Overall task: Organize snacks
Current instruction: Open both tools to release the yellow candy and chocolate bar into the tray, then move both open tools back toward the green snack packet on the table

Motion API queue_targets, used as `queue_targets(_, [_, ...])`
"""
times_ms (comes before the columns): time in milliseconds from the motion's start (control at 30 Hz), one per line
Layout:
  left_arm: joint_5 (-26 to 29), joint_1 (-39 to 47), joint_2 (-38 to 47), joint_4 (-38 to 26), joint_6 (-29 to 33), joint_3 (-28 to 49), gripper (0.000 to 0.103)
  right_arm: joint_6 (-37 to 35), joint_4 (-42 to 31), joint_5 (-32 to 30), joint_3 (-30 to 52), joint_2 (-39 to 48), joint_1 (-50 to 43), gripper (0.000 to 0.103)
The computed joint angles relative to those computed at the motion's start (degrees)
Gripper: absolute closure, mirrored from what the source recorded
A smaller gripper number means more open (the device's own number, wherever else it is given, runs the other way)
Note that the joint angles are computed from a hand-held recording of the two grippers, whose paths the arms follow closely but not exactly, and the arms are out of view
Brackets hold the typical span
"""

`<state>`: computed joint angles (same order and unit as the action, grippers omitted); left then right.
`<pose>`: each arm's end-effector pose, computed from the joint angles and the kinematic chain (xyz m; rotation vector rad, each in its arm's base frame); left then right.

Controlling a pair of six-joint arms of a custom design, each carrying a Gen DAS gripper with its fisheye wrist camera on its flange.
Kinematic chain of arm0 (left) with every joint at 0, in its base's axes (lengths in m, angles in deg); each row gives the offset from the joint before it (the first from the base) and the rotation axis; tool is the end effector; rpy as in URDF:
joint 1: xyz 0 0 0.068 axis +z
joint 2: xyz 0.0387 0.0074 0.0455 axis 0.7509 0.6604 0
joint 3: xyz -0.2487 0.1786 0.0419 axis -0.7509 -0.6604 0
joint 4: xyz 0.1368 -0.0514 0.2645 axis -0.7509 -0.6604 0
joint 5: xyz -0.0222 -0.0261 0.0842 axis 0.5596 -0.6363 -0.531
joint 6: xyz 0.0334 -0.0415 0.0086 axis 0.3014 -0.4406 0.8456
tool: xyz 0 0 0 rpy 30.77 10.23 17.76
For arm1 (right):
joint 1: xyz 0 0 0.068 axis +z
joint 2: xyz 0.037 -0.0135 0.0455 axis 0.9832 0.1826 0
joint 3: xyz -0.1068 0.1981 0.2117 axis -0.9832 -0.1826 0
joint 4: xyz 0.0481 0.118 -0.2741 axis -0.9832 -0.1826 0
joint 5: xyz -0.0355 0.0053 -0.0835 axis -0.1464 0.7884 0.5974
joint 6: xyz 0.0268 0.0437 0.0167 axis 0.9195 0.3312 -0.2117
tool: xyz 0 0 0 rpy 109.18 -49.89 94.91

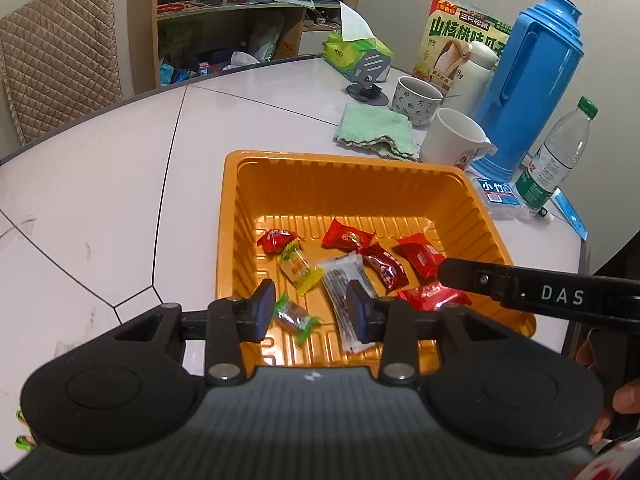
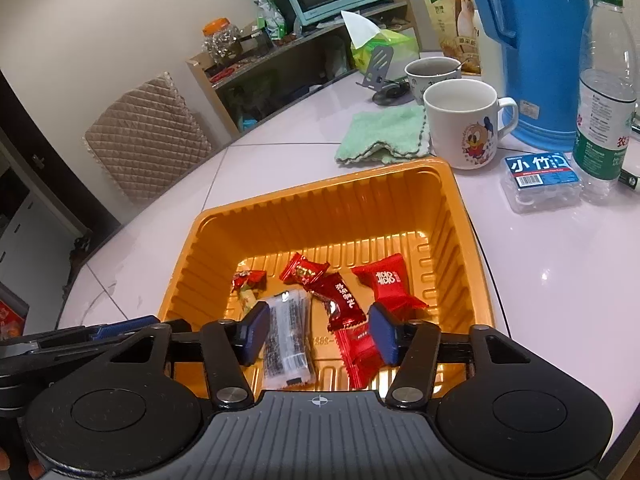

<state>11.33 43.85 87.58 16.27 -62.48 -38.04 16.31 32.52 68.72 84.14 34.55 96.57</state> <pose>0.2551 -0.0308 0.0698 0.2632 2.4424 -0.3435 0.1716 0.0567 0.0733 0.2207 2.3951 0.5180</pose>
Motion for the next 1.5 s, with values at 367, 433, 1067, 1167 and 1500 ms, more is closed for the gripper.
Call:
queue_targets(367, [-0.19,0.61,-8.77,-2.25,-1.73,-5.30,0.055,1.35,-10.18,2.77,-2.59,-13.47,3.90,0.029])
queue_targets(433, [-0.41,0.60,-10.61,-2.77,-1.91,-6.18,0.052,1.83,-13.03,3.59,-2.92,-16.76,5.04,0.026])
queue_targets(1067, [5.04,12.05,-35.34,-18.75,2.37,-15.17,0.049,10.75,-33.07,14.98,-3.21,-37.72,25.36,0.021])
queue_targets(1167, [7.03,16.37,-39.33,-22.85,5.05,-16.11,0.049,12.95,-33.09,17.24,-3.07,-37.20,30.04,0.021])
queue_targets(1500, [16.87,39.99,-45.42,-37.05,22.71,-17.15,0.049,18.84,-22.32,22.47,-1.29,-23.19,45.02,0.021])
